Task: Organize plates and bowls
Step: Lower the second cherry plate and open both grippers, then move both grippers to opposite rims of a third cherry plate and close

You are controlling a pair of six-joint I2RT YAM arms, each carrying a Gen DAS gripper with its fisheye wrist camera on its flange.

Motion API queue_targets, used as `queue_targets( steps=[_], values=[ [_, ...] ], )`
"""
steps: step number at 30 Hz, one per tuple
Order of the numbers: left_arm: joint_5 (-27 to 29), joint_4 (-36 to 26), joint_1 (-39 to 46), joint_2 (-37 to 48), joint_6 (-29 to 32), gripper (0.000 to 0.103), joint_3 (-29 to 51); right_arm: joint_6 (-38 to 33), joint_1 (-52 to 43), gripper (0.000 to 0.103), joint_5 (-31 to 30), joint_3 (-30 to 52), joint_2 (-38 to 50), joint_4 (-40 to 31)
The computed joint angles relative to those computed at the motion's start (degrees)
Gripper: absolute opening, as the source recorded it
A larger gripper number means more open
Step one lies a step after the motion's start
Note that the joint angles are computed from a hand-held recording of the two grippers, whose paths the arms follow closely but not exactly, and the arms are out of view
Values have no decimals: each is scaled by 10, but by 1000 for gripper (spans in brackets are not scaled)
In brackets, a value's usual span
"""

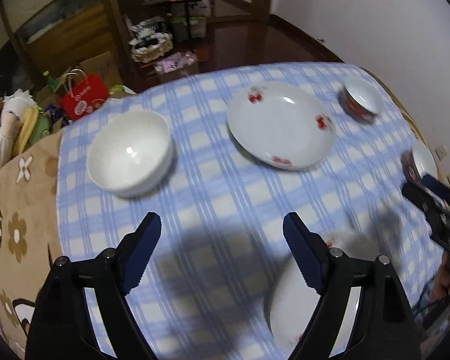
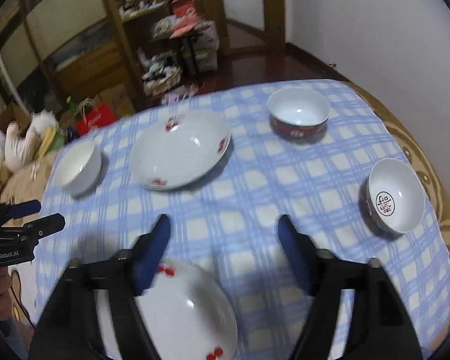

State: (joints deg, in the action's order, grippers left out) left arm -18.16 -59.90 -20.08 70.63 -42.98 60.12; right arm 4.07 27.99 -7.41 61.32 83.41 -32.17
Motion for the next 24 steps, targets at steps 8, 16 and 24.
queue_targets(
  steps=[8,16,24],
  values=[
    [35,59,89,77,103,85,50,-2,-32,92,-15,72,74,0],
    [63,131,144,126,148,85,69,-18,-28,92,-9,162,160,-5],
    [87,183,167,194,166,85,87,-1,-1,92,10,250,258,-6]
  ],
)
